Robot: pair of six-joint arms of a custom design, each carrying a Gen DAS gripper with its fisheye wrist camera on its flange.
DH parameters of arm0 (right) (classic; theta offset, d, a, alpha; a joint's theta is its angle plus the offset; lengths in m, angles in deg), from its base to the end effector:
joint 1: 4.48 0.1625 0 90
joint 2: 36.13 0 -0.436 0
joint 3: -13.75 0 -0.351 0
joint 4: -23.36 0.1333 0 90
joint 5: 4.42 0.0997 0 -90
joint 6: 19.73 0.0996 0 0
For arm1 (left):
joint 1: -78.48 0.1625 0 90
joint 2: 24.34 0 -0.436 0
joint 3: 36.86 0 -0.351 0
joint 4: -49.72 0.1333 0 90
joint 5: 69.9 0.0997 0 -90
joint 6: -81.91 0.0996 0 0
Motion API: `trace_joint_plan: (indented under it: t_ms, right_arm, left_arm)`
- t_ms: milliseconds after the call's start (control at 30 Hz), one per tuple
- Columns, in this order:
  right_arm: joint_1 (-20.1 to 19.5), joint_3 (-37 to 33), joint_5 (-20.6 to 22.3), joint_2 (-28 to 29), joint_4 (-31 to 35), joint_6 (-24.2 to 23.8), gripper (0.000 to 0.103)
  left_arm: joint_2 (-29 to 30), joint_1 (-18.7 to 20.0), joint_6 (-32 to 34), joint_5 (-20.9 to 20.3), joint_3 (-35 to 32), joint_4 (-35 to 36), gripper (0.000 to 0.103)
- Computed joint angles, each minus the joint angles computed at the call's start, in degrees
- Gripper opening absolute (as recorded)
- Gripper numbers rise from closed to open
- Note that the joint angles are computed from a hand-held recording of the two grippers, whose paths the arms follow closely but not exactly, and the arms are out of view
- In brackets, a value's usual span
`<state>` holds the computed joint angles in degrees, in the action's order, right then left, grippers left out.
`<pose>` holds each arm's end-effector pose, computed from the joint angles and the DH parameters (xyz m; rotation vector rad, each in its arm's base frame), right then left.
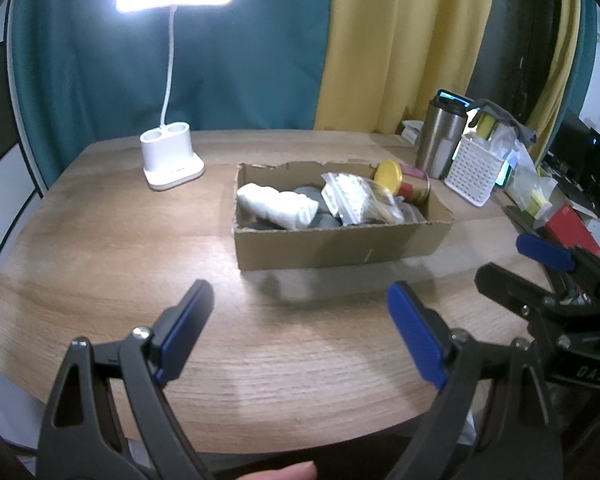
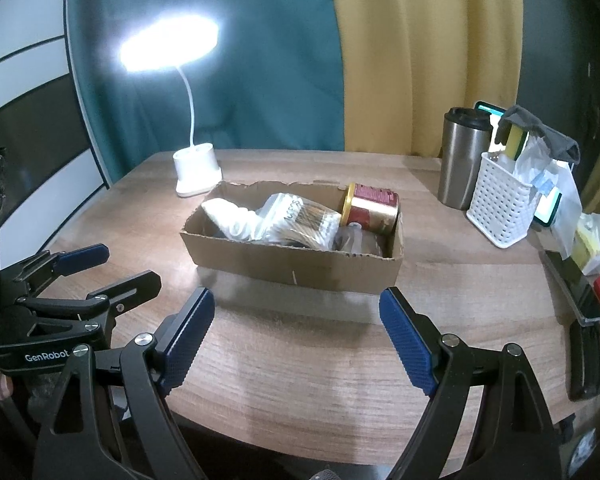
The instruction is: Organize objects
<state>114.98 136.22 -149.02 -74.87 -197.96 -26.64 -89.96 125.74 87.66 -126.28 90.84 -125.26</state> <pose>0.2855 -0.3995 0.1211 0.2027 -2.1594 1.1279 -0.1795 -0.4719 0.2119 0.9264 2.4460 -0.7517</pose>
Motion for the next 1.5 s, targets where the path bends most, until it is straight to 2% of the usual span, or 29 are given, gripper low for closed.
trace_joint_plan:
  t_ms: [900, 1500]
  right_arm:
    - [-0.3, -0.1, 0.2, -0.1, -0.4, -0.2, 0.087]
    - [-0.8, -0.1, 0.6, -0.5, 2.0, 0.6, 0.087]
  left_arm:
    - [0.7, 0.0, 0.0, -0.1, 0.1, -0.4, 0.090]
    - [1.3, 0.1, 0.0, -0.2, -0.3, -0.4, 0.090]
